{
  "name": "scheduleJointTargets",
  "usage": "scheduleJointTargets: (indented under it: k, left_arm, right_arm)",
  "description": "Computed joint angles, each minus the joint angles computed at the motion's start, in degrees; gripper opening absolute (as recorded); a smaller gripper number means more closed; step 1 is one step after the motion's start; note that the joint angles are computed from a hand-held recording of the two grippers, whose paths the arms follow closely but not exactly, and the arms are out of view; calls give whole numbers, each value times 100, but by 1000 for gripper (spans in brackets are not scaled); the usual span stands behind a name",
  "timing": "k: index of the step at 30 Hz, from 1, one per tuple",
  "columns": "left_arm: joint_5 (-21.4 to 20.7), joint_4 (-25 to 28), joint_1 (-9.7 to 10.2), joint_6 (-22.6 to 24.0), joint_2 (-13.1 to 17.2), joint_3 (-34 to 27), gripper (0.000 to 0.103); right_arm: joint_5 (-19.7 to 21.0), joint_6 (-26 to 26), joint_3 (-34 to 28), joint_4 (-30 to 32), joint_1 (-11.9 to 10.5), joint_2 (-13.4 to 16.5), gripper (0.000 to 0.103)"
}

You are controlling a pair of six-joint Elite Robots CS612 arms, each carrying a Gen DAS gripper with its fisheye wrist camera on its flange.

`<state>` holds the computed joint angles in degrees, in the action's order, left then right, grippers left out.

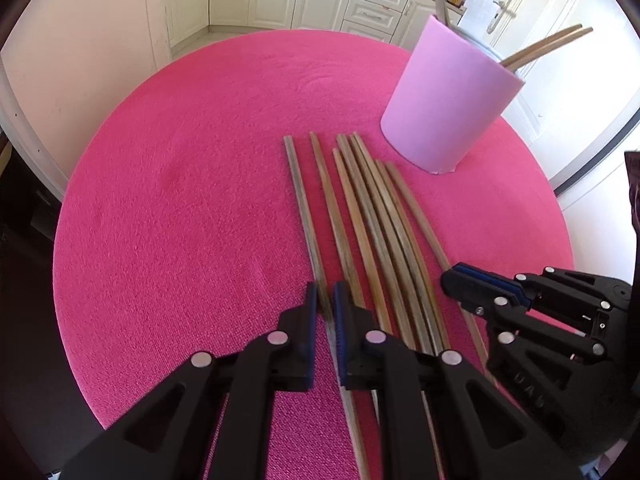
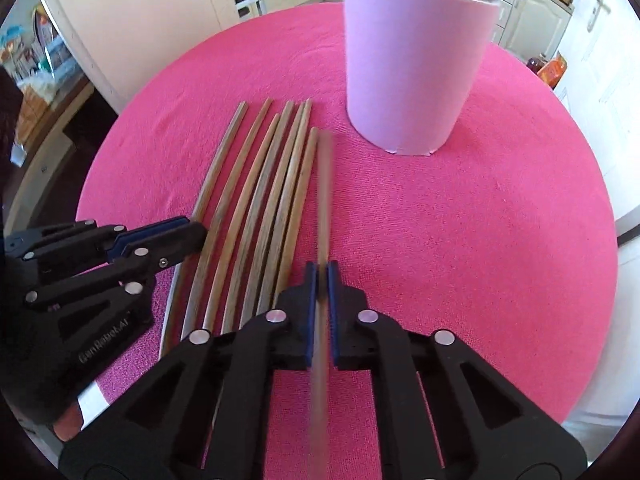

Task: Organize utensils
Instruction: 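Move both grippers back to the chopstick row and close on one chopstick each, then lift the held chopstick upright with the left gripper while the right gripper lifts its own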

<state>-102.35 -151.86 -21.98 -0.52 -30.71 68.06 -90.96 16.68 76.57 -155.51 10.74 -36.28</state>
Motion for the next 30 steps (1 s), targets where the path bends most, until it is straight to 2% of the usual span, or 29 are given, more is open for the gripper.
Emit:
scheduleJointTargets:
  k: [8,11,14,18,21,25,30]
  left_arm:
    - [-66,-199,59,-148,-86,117,6]
    - [-110,-442,95,-212,-156,215,6]
    - [-139,-917,74,-290,-246,423,6]
    - [-500,-1817,103,-331,-315,647,6]
    - [-714,-2618,99,-357,-321,762,6]
    - [-924,-3671,77,-505,-254,781,6]
    - [-1427,-5003,76,-893,-21,543,6]
  right_arm:
    - [326,39,416,-769,-83,-215,6]
    - [431,95,584,-1226,-110,-297,6]
    - [502,140,682,-1665,-133,-341,6]
    - [618,209,813,-2382,-173,-377,6]
    - [534,251,914,-3013,-178,-395,6]
    - [48,283,921,-3867,-100,-338,6]
    - [-196,266,879,-4854,-102,-226,6]
